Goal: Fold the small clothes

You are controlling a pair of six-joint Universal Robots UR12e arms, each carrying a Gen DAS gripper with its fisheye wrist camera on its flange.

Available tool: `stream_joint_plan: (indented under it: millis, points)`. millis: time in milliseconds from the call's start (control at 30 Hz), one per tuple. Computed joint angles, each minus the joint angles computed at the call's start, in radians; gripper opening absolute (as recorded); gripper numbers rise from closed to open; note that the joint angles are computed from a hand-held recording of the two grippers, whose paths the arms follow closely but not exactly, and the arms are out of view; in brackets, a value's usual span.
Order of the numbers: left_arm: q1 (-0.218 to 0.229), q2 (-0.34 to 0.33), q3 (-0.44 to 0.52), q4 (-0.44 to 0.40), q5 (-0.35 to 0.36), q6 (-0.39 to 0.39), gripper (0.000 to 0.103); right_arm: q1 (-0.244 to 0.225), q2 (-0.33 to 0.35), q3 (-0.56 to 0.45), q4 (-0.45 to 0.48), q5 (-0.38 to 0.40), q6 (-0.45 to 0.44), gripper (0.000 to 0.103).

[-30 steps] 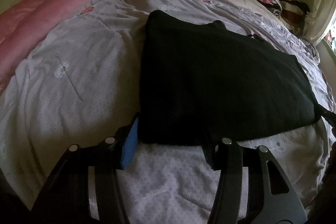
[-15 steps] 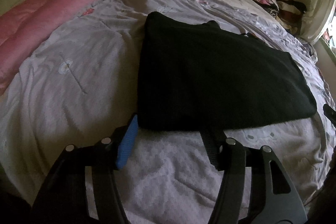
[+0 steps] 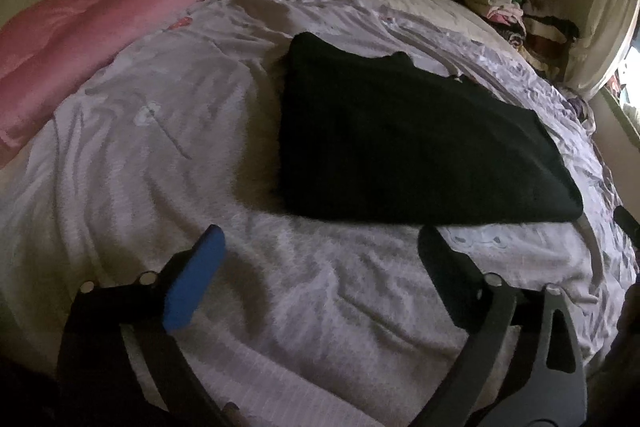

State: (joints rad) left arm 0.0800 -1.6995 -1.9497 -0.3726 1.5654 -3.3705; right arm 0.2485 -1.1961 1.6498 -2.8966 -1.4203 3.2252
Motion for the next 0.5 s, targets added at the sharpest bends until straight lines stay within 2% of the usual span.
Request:
stream_joint_plan:
  millis: [167,400,500]
  points:
    - [0.011,0.006,0.0,-0.008,0.014,-0.02,0.093,0.042,0.019,-0.03,0.005,0.0,-0.08,0.098]
    - [0.022,-0.022,0.048,-0.041,0.103,0.008,0.093,0.112,0.086,-0.12,0.064,0.032,-0.213,0.098]
    - [0.036,-0.044,0.082,-0.064,0.092,0.011,0.093,0.147,0.123,-0.167,0.085,0.03,-0.28,0.098]
